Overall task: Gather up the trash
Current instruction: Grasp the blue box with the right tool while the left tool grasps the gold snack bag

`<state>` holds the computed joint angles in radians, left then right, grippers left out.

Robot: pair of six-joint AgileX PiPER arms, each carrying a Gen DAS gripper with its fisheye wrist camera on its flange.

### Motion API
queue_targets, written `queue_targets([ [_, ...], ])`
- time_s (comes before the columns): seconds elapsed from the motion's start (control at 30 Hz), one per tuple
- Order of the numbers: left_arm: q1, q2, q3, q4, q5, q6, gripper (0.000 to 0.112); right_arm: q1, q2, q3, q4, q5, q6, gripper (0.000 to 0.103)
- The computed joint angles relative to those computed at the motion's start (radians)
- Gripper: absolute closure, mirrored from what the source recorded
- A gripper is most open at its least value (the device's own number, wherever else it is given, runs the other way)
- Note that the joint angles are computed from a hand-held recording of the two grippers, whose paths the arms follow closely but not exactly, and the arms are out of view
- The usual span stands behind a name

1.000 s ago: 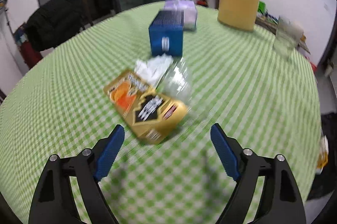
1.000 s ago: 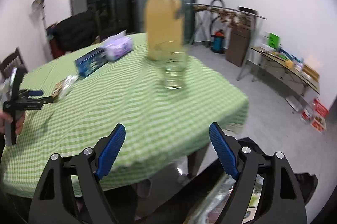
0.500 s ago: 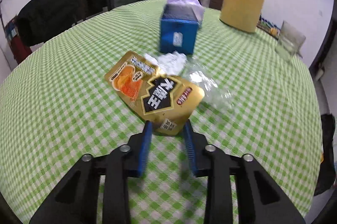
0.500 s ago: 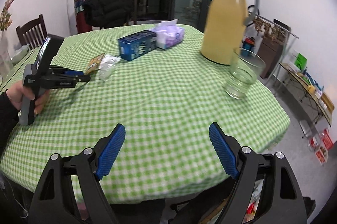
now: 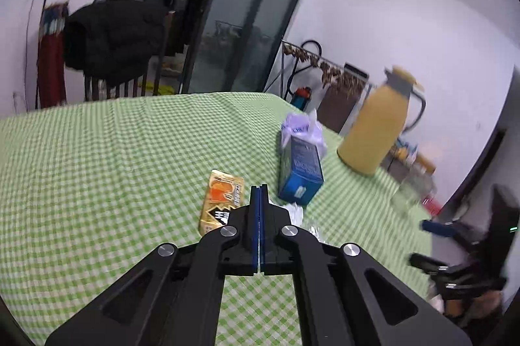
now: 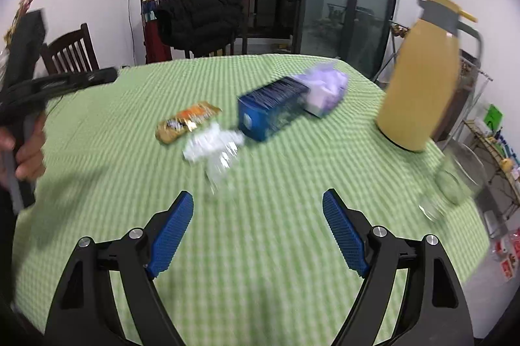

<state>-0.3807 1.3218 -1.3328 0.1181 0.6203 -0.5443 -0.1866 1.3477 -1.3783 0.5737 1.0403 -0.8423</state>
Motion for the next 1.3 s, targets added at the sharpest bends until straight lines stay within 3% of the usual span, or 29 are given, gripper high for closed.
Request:
queue_targets([
  [0.1,0.050,-0.006,0.031,-0.025,0.001,-0.006,0.112,0.134,0.087,-0.074,-0.087,-0.056,0.142,0.025],
  [0.23,0.094,0.070,0.021,-0.041,0.075,-0.019,0.112,0.249,0.243,-0.220,-0.226,-0.108,0.382,0.025],
  [0.27,0.109,0.082,0.028,-0.061,0.076,-0.012,0.109,0.276,0.279,-0.253,-0.272,-0.126,0.444,0.022],
  [0.33,0.146,0.094,0.046,-0.109,0.082,0.006,0.087,0.319,0.359,-0.331,-0.359,-0.161,0.567,0.018],
  [0.37,0.157,0.107,0.046,-0.123,0.076,0.007,0.085,0.338,0.397,-0.373,-0.399,-0.168,0.626,0.018],
  [0.43,0.186,0.104,0.071,-0.141,0.059,0.003,0.076,0.372,0.482,-0.472,-0.472,-0.156,0.740,0.018],
  [0.57,0.254,0.095,0.116,-0.222,0.034,0.022,0.072,0.422,0.648,-0.682,-0.613,-0.044,0.931,0.018],
  [0.67,0.282,0.085,0.149,-0.273,0.020,0.056,0.066,0.415,0.690,-0.707,-0.632,-0.023,0.988,0.018],
  [0.7,0.290,0.074,0.164,-0.286,0.019,0.068,0.064,0.399,0.675,-0.675,-0.595,-0.037,0.966,0.021],
  [0.73,0.290,0.078,0.166,-0.293,0.017,0.073,0.062,0.377,0.655,-0.638,-0.531,-0.048,0.916,0.039],
  [0.93,0.222,0.126,0.139,-0.198,0.019,-0.010,0.048,0.230,0.400,-0.331,-0.303,-0.148,0.549,0.041],
  [1.03,0.166,0.151,0.112,-0.107,0.029,-0.083,0.042,0.124,0.274,-0.212,-0.168,-0.149,0.348,0.042],
  [1.2,0.068,0.198,0.044,-0.035,0.078,-0.083,0.033,-0.134,0.122,-0.070,0.107,-0.025,-0.026,0.043],
  [1.3,0.004,0.281,-0.083,0.031,0.141,-0.064,0.030,-0.252,0.084,-0.029,0.192,0.055,-0.168,0.043],
])
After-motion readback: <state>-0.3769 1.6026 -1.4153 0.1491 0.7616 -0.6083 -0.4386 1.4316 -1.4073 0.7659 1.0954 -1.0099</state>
